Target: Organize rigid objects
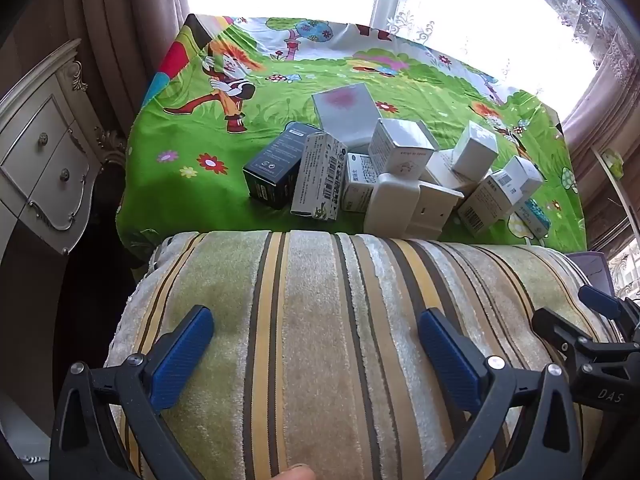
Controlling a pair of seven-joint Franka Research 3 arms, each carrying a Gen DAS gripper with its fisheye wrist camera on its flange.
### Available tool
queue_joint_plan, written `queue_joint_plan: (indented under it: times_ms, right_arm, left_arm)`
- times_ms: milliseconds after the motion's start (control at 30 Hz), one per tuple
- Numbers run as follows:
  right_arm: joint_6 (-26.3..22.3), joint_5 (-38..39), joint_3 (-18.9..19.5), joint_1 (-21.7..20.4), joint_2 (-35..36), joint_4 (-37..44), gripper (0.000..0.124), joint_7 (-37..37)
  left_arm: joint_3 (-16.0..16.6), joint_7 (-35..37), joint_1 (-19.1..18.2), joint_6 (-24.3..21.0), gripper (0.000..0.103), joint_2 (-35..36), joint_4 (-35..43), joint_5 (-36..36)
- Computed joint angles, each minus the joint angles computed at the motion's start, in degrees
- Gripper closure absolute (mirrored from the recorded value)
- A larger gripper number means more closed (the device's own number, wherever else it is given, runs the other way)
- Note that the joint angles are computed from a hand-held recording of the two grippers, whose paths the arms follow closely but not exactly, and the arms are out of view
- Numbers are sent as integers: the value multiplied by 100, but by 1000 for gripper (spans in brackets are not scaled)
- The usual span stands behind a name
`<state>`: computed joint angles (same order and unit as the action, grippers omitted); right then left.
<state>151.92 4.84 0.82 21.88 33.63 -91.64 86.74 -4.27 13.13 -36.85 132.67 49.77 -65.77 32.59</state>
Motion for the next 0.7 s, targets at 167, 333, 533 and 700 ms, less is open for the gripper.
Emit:
queue_joint_plan:
  times_ms: [167,333,533,700]
  right_arm:
    - [-19,10,5,-13,-7,-7,21,-26]
    - [-78,-18,-23,5,-9,23,21,-9]
    - [-167,-70,-37,31,30,97,21,49]
    - [-165,-72,-26,17,37,96,21,42]
  left_arm:
    - [-108,-24,95,-43,0,-78,-113,111]
    - [4,78,-31,-211,0,157,273,-43]
    - [19,120,-34,-231,0,271,437,-92]
    - [44,48,-51,-131,0,85,152,-56]
